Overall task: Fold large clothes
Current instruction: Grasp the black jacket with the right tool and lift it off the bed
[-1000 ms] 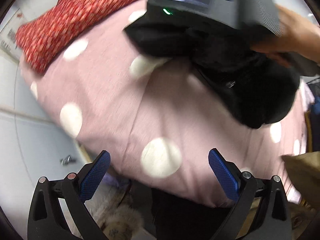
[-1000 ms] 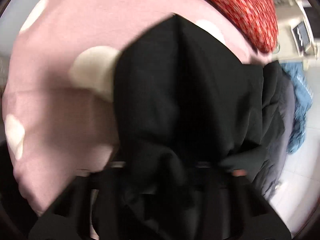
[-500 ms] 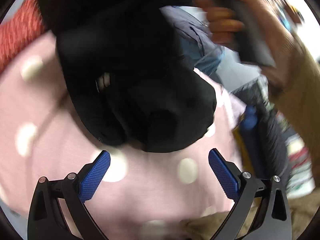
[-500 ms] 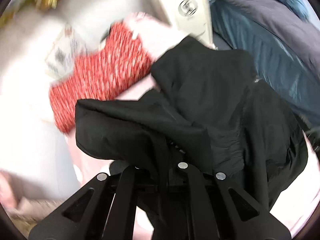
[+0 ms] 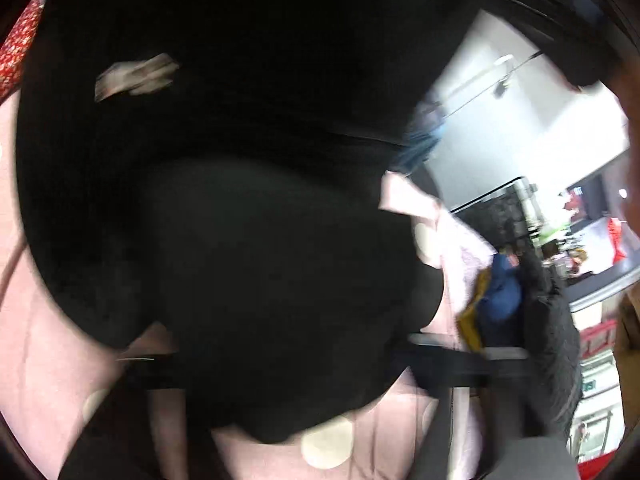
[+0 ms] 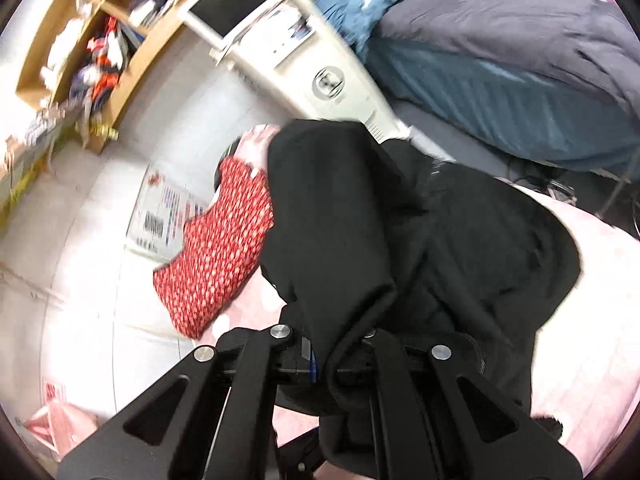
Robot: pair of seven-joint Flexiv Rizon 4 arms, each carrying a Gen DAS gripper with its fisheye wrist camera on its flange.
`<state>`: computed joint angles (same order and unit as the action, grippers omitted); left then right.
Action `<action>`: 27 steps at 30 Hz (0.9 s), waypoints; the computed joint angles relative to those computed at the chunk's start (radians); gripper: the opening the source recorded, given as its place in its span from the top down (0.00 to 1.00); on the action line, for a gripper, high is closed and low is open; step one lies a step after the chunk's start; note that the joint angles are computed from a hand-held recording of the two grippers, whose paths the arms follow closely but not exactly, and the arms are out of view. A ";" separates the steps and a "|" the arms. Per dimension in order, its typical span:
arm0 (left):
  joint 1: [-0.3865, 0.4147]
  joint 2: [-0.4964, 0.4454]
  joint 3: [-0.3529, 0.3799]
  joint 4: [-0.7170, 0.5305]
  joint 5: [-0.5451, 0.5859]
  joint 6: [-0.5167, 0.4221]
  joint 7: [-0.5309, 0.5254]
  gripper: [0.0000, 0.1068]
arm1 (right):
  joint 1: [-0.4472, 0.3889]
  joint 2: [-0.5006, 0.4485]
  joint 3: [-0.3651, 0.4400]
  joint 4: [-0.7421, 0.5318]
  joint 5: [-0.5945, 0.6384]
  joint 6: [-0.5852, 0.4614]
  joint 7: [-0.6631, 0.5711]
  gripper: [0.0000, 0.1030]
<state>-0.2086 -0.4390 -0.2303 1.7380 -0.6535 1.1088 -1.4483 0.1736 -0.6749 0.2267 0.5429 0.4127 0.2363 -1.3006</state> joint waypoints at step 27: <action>0.203 0.663 0.237 -0.126 0.580 0.331 -0.266 0.95 | -0.310 0.677 -0.214 0.291 1.050 0.229 -0.545 0.96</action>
